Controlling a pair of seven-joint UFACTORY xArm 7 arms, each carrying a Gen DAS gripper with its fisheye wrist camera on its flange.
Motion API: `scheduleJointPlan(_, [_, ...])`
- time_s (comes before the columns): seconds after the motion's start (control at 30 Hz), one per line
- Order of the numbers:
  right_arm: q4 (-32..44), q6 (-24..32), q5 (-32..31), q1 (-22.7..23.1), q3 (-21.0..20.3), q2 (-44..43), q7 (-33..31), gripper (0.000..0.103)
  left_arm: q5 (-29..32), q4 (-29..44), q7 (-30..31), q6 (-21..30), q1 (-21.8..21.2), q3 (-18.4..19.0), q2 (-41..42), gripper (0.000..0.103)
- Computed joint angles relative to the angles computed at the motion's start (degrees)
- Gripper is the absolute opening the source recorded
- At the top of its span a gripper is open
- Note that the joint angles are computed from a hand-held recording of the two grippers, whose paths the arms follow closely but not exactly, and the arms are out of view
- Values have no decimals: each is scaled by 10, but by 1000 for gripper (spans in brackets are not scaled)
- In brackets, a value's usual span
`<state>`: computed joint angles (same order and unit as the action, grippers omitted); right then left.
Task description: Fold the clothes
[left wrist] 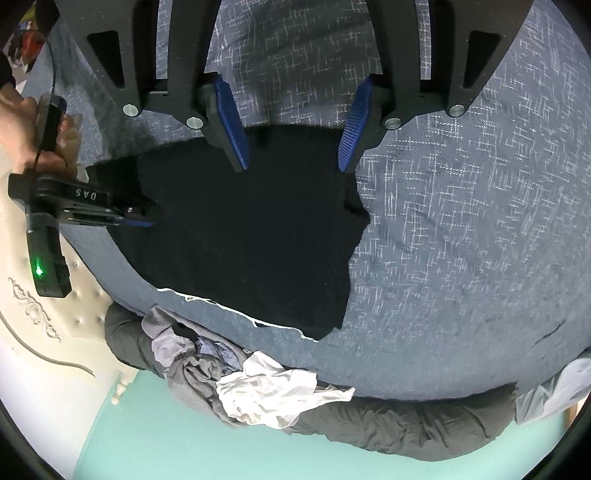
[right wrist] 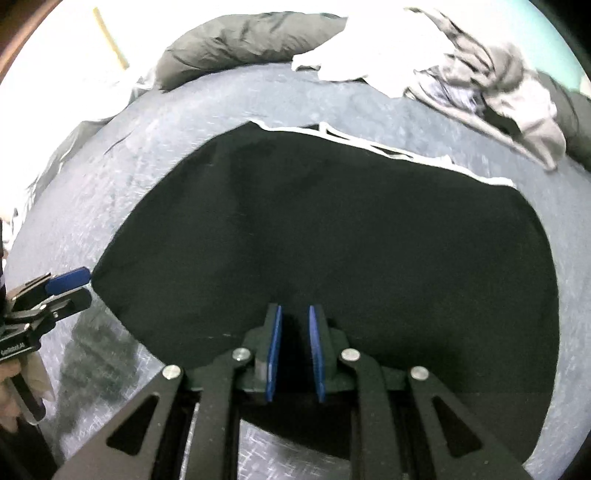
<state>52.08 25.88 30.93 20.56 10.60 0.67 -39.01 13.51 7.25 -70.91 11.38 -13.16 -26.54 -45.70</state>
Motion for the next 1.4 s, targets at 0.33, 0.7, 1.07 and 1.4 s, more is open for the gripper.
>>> scheduleJointPlan(0.33, [-63,-50,-13,18,3,-40,50,15,2,-6,-3,-4,-2,-2,-10,56])
scheduleJointPlan(0.7, [-104,-85,-22,36,-1,-29,92,12,-2,-17,-11,-18,0,-7,-26,59])
scheduleJointPlan(1.07, [-140,-80,24,57,-16,-74,110,1,-8,-24,-7,-24,-1,1,-47,62])
scheduleJointPlan(1.4, [-136,-96,-40,47,-1,-47,199,0,-12,-25,-4,-28,-2,1,-51,63])
